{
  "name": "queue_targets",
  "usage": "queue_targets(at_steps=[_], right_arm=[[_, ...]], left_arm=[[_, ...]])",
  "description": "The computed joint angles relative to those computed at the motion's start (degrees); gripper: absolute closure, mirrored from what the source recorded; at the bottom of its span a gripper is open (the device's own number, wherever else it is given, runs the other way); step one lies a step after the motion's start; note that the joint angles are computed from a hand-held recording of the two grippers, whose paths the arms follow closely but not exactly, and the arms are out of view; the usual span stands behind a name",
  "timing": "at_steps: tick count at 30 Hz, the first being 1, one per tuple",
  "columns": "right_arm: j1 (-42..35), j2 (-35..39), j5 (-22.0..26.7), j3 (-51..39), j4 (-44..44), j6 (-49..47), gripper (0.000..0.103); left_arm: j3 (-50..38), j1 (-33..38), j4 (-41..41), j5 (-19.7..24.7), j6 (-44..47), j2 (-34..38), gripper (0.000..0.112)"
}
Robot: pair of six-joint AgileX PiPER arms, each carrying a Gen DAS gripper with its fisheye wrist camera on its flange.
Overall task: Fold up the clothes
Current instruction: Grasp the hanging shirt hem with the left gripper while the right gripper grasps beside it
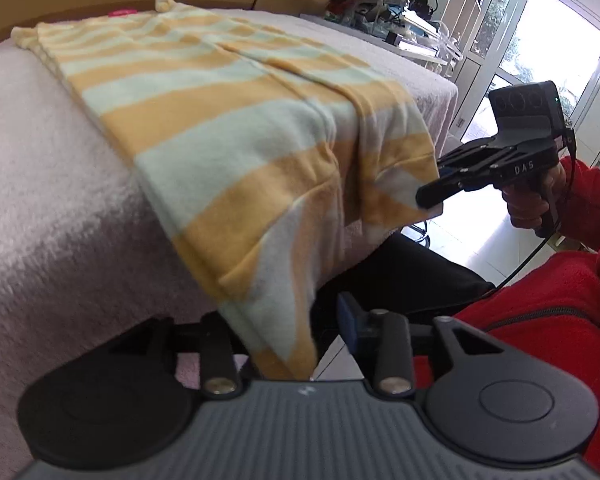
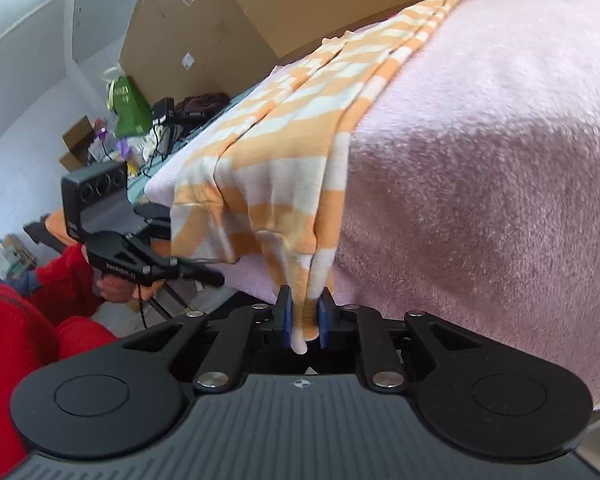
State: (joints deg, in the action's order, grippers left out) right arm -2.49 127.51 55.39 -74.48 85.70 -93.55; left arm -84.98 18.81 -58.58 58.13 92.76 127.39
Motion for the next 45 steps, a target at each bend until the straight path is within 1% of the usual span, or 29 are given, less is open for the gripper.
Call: queue_targets(at_steps=[1, 2, 3, 4, 5, 6, 7, 9, 11, 12, 13, 14, 15, 16, 17, 19, 21, 23, 26, 28, 30, 33, 36, 40, 44, 45], right_arm=[[0.1, -0.3, -0.7, 1.0, 2.0, -2.1, 0.081], [0.2, -0.6, -1.4, 1.9, 4.0, -4.1, 0.074], [0.4, -0.8, -1.9, 2.3, 4.8, -5.5, 0.06], [0.5, -0.9, -2.3, 2.6, 5.6, -6.8, 0.057], [0.6, -0.6, -2.2, 2.1, 5.9, -7.4, 0.057], [0.6, 0.0, -1.7, 1.2, 5.8, -6.9, 0.057], [0.7, 0.7, -1.7, 0.3, 6.0, -6.6, 0.057], [0.9, 2.0, -1.9, -1.0, 7.1, -6.6, 0.057], [1.1, 3.3, -2.5, -1.8, 8.8, -7.4, 0.057], [1.2, 4.1, -2.7, -2.2, 9.6, -7.6, 0.057], [1.2, 4.7, -2.8, -2.5, 10.3, -7.8, 0.057], [1.2, 4.7, -2.9, -2.5, 9.8, -7.6, 0.058], [1.3, 4.8, -3.0, -2.5, 9.3, -7.3, 0.067], [1.3, 4.7, -3.2, -2.4, 8.9, -7.2, 0.087], [1.5, 3.5, -3.4, -1.3, 7.9, -7.9, 0.09], [2.0, 1.3, -4.3, 1.1, 7.9, -9.6, 0.09], [2.4, -0.8, -5.3, 3.8, 9.2, -11.4, 0.09], [2.8, -2.8, -6.3, 6.2, 10.5, -13.1, 0.09], [3.0, -3.2, -6.0, 6.7, 10.1, -11.5, 0.09], [3.2, -3.6, -6.9, 6.1, 8.2, -9.4, 0.09], [3.0, -3.8, -7.1, 4.4, 4.8, -5.3, 0.09], [3.0, -5.3, -6.9, 4.7, 2.7, -4.0, 0.09], [2.5, -6.4, -5.5, 5.5, 1.9, -3.3, 0.09], [0.9, -5.8, -1.9, 4.8, 1.2, 0.5, 0.09], [0.0, -5.5, 0.6, 5.1, 2.0, 1.6, 0.09], [-0.2, -5.5, 1.2, 5.4, 2.5, 1.4, 0.09]], left_arm=[[-0.4, 0.2, 0.2, 0.5, -0.5, 0.2, 0.049], [-0.5, 0.6, 0.3, 1.4, -0.4, -0.1, 0.039], [-0.5, 1.1, 0.2, 2.3, -0.3, -0.4, 0.035], [-0.7, 1.5, -0.6, 3.3, 0.6, -0.7, 0.027], [-1.0, 1.9, -1.3, 4.2, 1.4, -0.9, 0.022], [-1.5, 2.3, -1.9, 5.3, 1.8, -1.0, 0.022], [-3.6, 2.4, -1.5, 6.6, -0.1, 0.2, 0.025], [-8.2, 2.4, -0.7, 9.2, -4.1, 2.8, 0.038], [-8.9, 2.0, -1.2, 7.6, -4.2, 4.1, 0.07], [-9.6, 1.9, -1.3, 7.1, -4.7, 5.1, 0.077], [-9.8, 1.7, -1.8, 6.5, -5.0, 5.6, 0.087], [-9.5, 1.6, -2.4, 5.7, -4.9, 5.9, 0.09], [-8.5, 1.2, -3.0, 4.0, -5.0, 5.6, 0.091], [-6.8, 0.7, -3.5, 1.6, -4.9, 4.7, 0.097], [-3.6, -0.2, -4.5, -2.7, -4.9, 2.6, 0.102], [2.1, -2.3, -6.4, -11.2, -5.5, -1.3, 0.1], [5.1, -4.6, -4.5, -17.0, -11.6, -4.2, 0.103], [7.5, -6.0, -4.6, -20.1, -13.1, -6.2, 0.104], [10.9, -8.1, -4.8, -24.6, -15.4, -9.1, 0.104], [11.4, -8.5, -3.6, -25.5, -16.4, -9.6, 0.104], [12.5, -8.8, -2.6, -26.5, -15.9, -10.9, 0.105], [15.4, -8.0, -3.2, -26.4, -12.7, -13.4, 0.106], [17.2, -7.7, -2.1, -26.6, -12.1, -15.6, 0.106], [17.7, -8.1, 0.2, -26.8, -13.2, -17.6, 0.106], [16.6, -9.4, 5.8, -27.8, -18.5, -17.7, 0.106], [16.9, -9.7, 6.1, -28.4, -18.4, -18.1, 0.106]])
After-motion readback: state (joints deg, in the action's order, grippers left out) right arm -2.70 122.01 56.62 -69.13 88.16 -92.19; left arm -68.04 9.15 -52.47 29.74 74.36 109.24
